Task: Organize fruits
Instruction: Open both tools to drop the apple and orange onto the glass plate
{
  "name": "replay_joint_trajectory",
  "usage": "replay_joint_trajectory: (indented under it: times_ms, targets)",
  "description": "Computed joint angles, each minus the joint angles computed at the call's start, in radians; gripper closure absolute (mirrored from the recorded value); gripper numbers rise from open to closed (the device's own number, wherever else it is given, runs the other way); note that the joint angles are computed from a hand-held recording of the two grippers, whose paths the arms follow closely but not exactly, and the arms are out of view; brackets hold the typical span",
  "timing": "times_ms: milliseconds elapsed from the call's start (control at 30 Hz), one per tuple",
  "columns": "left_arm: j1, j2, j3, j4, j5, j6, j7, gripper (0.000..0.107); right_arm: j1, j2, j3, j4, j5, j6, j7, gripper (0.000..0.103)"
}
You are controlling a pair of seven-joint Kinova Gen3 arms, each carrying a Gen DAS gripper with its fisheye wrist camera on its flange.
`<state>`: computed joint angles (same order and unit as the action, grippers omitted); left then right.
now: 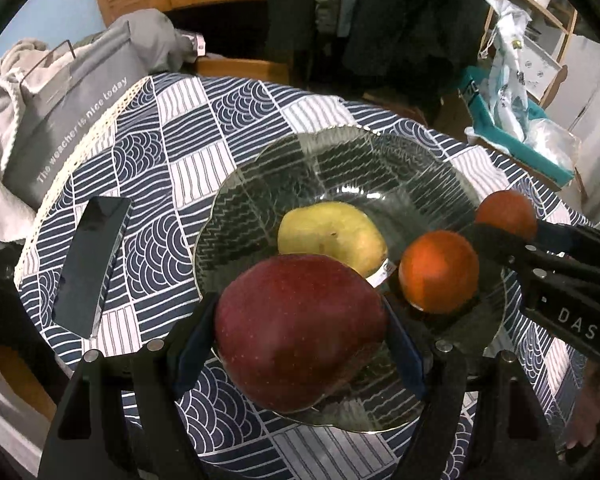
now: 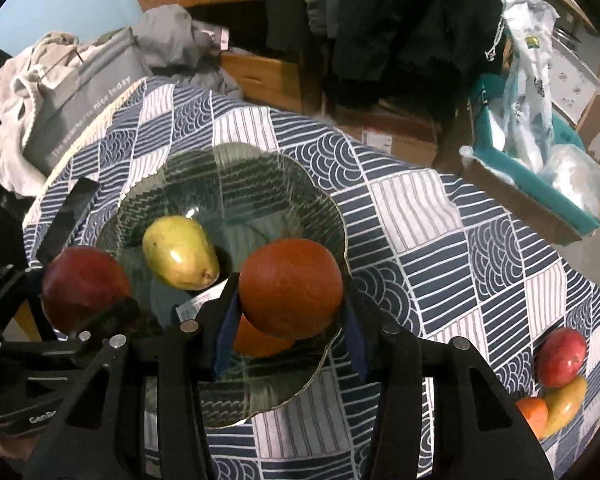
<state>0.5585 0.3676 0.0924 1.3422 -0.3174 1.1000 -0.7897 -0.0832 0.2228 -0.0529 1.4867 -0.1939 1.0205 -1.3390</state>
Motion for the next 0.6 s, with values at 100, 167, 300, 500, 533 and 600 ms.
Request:
replay_joint_trajectory:
  times_ms: [100,167,300,500,533,600]
  targets:
    - [-0.005,0.012,0.0,-0.001,0.008,0.005,-0.002,0.027,-0.001,0.006,-0.003,-0.003,-0.005,0.006,0.005,0.057]
    - [-0.016,0.021,0.002,-0.006,0.029,0.014,-0.01,0.027,-0.003,0.013,-0.006,-0.011,-0.007,0.017,0.008,0.057]
    - [-0.044,0.029,0.008,-0.004,0.085,0.016,-0.026,0.027,0.0,0.03,-0.01,-0.023,-0.028,0.034,0.017,0.056]
    - [-0.029,0.036,-0.003,-0.01,0.074,0.026,-0.025,0.027,0.0,0.041,-0.014,-0.035,-0.04,0.049,0.028,0.055]
    - [-0.021,0.034,-0.003,-0.013,0.053,0.029,-0.016,0.025,0.001,0.041,-0.015,-0.036,-0.044,0.048,0.031,0.051]
    - [0.018,0.027,-0.019,-0.017,-0.007,0.034,0.007,0.018,0.002,0.035,-0.016,-0.035,-0.051,0.04,0.037,0.046]
